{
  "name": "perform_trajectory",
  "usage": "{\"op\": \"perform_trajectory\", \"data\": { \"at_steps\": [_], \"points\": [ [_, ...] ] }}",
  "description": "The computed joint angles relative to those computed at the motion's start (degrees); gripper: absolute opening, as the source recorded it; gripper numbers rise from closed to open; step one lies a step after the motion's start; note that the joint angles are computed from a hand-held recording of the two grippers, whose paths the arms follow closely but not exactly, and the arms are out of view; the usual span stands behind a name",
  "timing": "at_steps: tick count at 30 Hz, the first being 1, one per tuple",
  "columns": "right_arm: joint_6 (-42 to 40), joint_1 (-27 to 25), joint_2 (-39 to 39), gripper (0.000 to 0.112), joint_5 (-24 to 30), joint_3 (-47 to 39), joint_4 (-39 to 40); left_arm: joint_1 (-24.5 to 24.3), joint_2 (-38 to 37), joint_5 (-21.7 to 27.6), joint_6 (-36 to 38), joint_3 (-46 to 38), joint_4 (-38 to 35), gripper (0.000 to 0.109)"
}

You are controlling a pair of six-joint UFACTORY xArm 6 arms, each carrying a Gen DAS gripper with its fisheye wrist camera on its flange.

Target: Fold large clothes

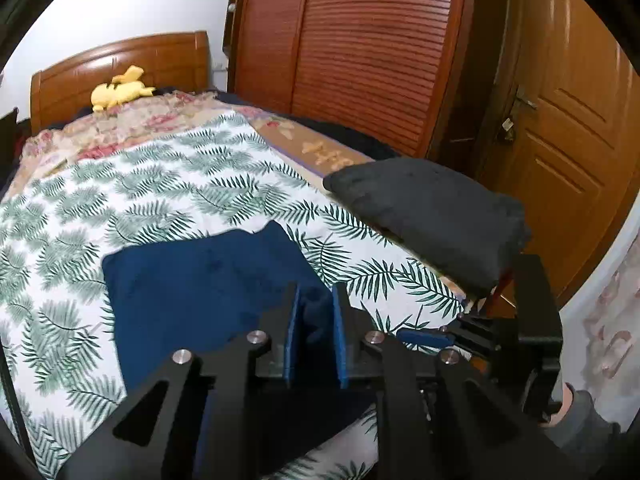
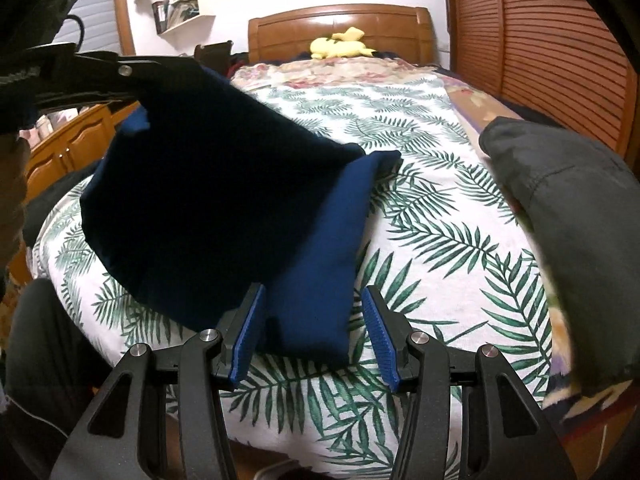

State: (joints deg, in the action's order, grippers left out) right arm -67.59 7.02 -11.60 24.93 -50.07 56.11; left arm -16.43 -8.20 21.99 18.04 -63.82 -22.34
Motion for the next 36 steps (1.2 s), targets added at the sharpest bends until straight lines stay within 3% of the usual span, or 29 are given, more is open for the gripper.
{"op": "perform_trajectory", "data": {
  "at_steps": [6, 16, 25, 36],
  "points": [
    [-2.60, 0.87, -2.55, 0.051, 0.62, -0.01, 3.54, 2.09, -6.59, -4.37, -1.63, 7.11, 4.93, 0.021],
    [-4.26, 3.98, -1.97, 0.051, 1.45, -4.43, 9.28, 8.44, -11.25, -6.13, -0.38, 14.57, 6.26, 0.022],
    [0.16, 7.39, 3.20, 0.051, 1.31, -9.05, 7.21, 12.52, -14.31, -6.94, 4.46, 20.10, 1.65, 0.023],
    [10.60, 8.84, 10.55, 0.051, 4.43, -13.18, -1.40, 15.23, -15.45, -7.18, 8.20, 23.42, -1.76, 0.023]
  ]
}}
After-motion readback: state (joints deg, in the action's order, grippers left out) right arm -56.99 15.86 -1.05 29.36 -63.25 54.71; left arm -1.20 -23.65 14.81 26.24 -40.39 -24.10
